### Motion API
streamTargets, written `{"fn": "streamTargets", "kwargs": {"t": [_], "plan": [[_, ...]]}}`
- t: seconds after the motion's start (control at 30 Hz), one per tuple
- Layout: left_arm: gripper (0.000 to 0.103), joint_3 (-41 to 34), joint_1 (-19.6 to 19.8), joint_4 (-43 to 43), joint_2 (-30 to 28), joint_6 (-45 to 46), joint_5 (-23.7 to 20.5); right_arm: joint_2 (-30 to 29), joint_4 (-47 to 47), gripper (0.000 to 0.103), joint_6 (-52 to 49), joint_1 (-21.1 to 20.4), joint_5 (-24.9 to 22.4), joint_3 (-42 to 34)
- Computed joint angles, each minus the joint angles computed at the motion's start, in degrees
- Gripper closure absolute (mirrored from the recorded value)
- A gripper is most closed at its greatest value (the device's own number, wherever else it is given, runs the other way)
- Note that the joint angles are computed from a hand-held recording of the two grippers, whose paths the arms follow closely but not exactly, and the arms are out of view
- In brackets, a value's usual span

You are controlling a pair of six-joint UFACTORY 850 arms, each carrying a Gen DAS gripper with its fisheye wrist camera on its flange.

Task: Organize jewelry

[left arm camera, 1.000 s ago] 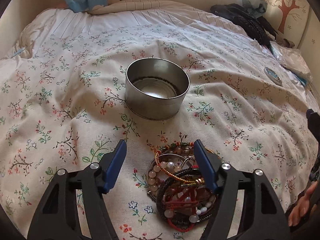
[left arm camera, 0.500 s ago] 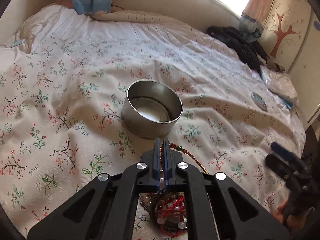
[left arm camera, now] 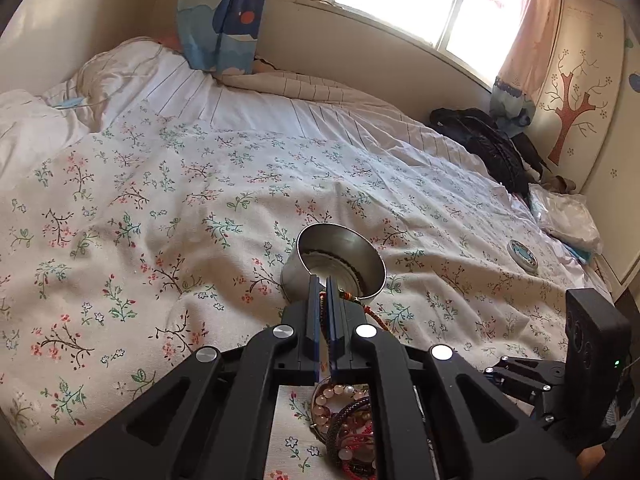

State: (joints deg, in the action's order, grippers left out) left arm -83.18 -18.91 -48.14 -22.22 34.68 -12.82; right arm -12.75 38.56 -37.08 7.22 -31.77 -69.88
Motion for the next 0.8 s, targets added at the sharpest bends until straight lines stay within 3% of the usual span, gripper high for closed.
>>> {"fn": "streamTargets", "kwargs": {"t": [0.17, 0.2, 0.23, 0.43, 0.8], "plan": [[0.1, 0.6, 0.0, -0.3, 0.3, 0.5, 0.6, -1.4, -2.3, 0.072, 0.6, 0.3, -0.4, -1.1], [0.1, 0.7, 0.1, -0.3, 0.3, 0.4, 0.7, -1.4, -0.3, 0.088, -1.2, 0.0, -1.0, -1.0], [0.1, 0.7, 0.1, -0.5, 0.4, 0.5, 0.8, -0.9, -0.3, 0.093, -1.2, 0.0, -0.5, -0.6], [0.1, 1.1, 0.3, -2.2, 0.8, 1.6, 1.2, 1.7, 1.3, 0.093, -2.5, 0.4, 1.6, 1.3], [0.1, 1.6, 0.3, -6.6, 1.5, 5.6, 2.3, 7.1, 19.6, 0.093, -15.2, -2.7, 1.4, 5.0]]}}
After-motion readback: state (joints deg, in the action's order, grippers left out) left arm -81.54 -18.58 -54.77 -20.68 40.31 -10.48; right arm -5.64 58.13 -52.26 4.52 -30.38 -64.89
